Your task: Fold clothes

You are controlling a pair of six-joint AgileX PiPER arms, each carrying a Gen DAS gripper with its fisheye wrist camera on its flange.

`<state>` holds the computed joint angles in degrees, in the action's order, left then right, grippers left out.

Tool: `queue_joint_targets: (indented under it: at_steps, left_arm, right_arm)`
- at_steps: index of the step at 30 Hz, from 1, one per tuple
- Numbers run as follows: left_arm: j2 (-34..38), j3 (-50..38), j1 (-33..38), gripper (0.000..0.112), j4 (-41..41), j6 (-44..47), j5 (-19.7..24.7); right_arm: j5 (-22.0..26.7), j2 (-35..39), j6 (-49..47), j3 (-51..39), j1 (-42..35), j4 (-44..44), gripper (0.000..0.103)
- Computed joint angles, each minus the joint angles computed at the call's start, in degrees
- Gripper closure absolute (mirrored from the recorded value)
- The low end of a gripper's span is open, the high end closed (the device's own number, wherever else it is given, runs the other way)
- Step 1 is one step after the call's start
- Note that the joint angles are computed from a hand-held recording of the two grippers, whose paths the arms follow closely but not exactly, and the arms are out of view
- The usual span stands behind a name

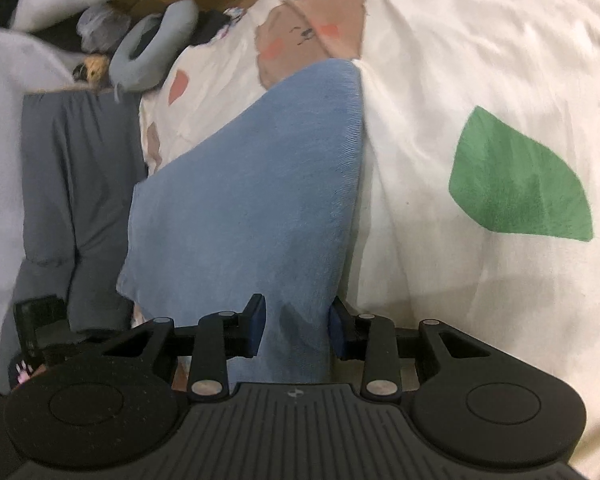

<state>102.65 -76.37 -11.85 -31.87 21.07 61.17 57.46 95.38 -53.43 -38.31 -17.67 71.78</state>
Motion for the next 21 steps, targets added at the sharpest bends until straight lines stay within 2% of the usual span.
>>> queue_joint_targets:
  at_steps: [4, 6, 7, 10, 13, 15, 19, 21]
  left_arm:
    - [-0.6, -0.8, 0.6, 0.102, 6.2, -4.0, -2.7]
    - [-0.5, -1.7, 0.8, 0.101, 9.9, -6.8, -3.9]
    - [-0.5, -2.1, 1.0, 0.101, 11.4, -8.0, -4.4]
    - [-0.6, -3.4, 1.9, 0.099, 15.7, -11.3, -5.5]
    - [-1.5, -3.8, 2.2, 0.087, 21.3, -15.0, -7.8]
    - [-2.2, -3.9, 2.1, 0.074, 25.1, -17.1, -9.4]
    - [-2.4, -5.0, 2.7, 0.074, 29.9, -19.2, -10.3]
    - [-2.4, -5.5, 3.1, 0.078, 32.0, -20.0, -10.8]
  right_arm:
    - [-0.3, 4.0, -2.9, 0.3, 0.4, 3.9, 0.068]
    - [-0.2, 4.5, -3.1, -0.3, 0.8, 3.8, 0.082]
    - [0.2, 4.3, -3.4, -0.4, 0.5, 3.5, 0.095]
    - [3.4, 4.1, -5.2, -0.3, -1.2, 4.4, 0.096]
    - [5.4, 4.5, -4.8, -0.6, -2.0, 5.0, 0.096]
    - [5.1, 4.8, -3.9, -0.9, -1.7, 4.8, 0.093]
    - [3.3, 5.4, -2.7, -1.1, -0.9, 4.0, 0.091]
    - [3.2, 5.9, -3.2, -0.4, -1.2, 4.3, 0.091]
